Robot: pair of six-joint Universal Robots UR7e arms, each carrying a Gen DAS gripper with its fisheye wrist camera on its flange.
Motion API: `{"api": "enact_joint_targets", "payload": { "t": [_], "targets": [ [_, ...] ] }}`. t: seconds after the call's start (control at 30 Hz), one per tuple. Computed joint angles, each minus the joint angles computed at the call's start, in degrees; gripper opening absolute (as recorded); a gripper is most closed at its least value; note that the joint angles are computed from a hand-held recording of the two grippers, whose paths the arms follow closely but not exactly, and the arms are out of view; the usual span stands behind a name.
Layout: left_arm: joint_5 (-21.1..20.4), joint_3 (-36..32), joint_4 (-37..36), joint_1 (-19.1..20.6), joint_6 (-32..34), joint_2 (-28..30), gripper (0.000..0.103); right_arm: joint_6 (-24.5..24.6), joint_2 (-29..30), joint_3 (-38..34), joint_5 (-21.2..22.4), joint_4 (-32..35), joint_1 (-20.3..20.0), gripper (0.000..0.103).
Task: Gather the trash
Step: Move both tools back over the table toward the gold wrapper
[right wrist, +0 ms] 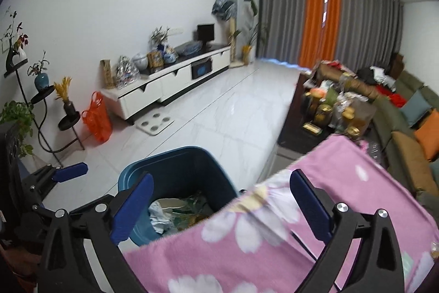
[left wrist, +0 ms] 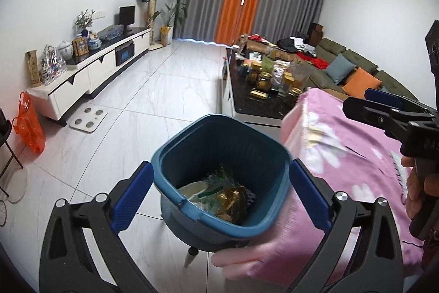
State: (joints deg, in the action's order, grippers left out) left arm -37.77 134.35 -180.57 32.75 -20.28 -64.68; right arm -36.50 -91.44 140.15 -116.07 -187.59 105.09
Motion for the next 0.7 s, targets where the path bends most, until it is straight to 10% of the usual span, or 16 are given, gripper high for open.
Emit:
{"api": "enact_joint_targets", "payload": {
  "t": [0.43,0.7],
  "targets": [
    [-0.75,0.93,1.74,-12.24,-4.44,-0.05,0.097,-1.61,-23.41,9.92,-1.12,0.95,-2.29,0.096],
    [-3.75,-0.27,2.42,-17.48,-6.08,2.79,0.097,-3.23,-46.31,14.88,3.82,11.93,-13.22,0.096]
  ]
}}
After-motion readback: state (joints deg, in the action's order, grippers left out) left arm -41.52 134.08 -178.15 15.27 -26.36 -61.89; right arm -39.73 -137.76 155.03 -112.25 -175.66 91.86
